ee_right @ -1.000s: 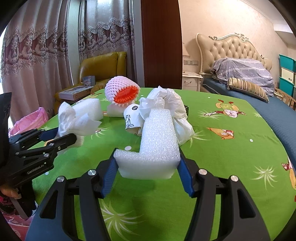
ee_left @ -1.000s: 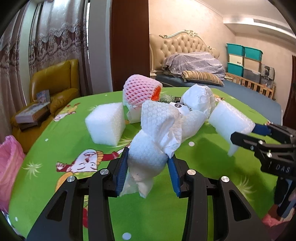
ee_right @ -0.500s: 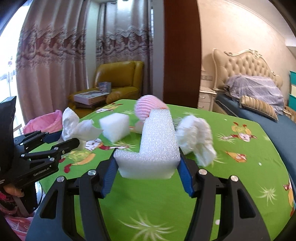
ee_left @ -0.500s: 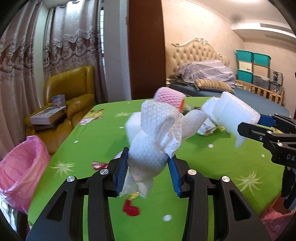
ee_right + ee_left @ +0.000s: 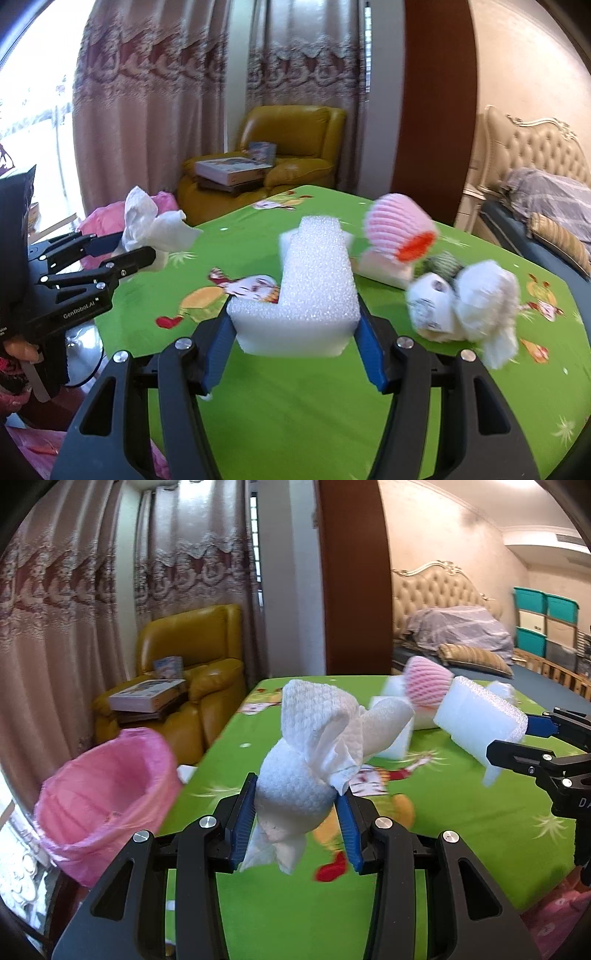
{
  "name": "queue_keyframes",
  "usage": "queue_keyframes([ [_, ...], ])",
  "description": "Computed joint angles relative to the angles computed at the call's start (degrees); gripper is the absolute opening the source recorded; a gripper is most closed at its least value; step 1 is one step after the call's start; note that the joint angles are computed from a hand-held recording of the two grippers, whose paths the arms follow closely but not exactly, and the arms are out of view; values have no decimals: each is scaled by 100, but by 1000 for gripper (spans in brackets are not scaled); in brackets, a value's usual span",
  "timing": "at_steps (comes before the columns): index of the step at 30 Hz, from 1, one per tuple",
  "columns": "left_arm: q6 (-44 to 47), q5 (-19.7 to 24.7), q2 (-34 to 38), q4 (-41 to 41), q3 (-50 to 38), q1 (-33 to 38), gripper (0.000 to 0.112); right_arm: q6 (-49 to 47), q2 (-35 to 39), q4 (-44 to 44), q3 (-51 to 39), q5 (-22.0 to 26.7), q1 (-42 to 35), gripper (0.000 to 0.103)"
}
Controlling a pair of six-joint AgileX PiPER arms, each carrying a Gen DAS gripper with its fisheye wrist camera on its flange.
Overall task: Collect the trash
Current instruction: 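Lift both held items and carry them to the pink wastebasket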
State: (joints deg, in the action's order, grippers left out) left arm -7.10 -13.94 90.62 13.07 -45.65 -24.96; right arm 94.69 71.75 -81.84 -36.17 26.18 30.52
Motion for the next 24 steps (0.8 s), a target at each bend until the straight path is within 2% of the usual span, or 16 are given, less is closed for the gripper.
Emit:
queue_keyframes([
  [9,-924,47,-86,990,-77,818,39,-665,1191,288,-1208,-455,130,58],
  [12,-1459,42,-76,1588,-140,1140,39,-1090,1550,615,-1650,-683,97,58],
  [15,-2256,0,-68,2434,-213,1529,39,-1780,1928,1173,-2153,-897,78,58],
  [19,-3892,-80,79,4133,-546,2122,39,-2779,2425,1961,-2843,-948,197,58],
  [24,-5338,-90,347,5701,-1042,2637,39,-4576,3203,3536,-4037,-884,355,58],
])
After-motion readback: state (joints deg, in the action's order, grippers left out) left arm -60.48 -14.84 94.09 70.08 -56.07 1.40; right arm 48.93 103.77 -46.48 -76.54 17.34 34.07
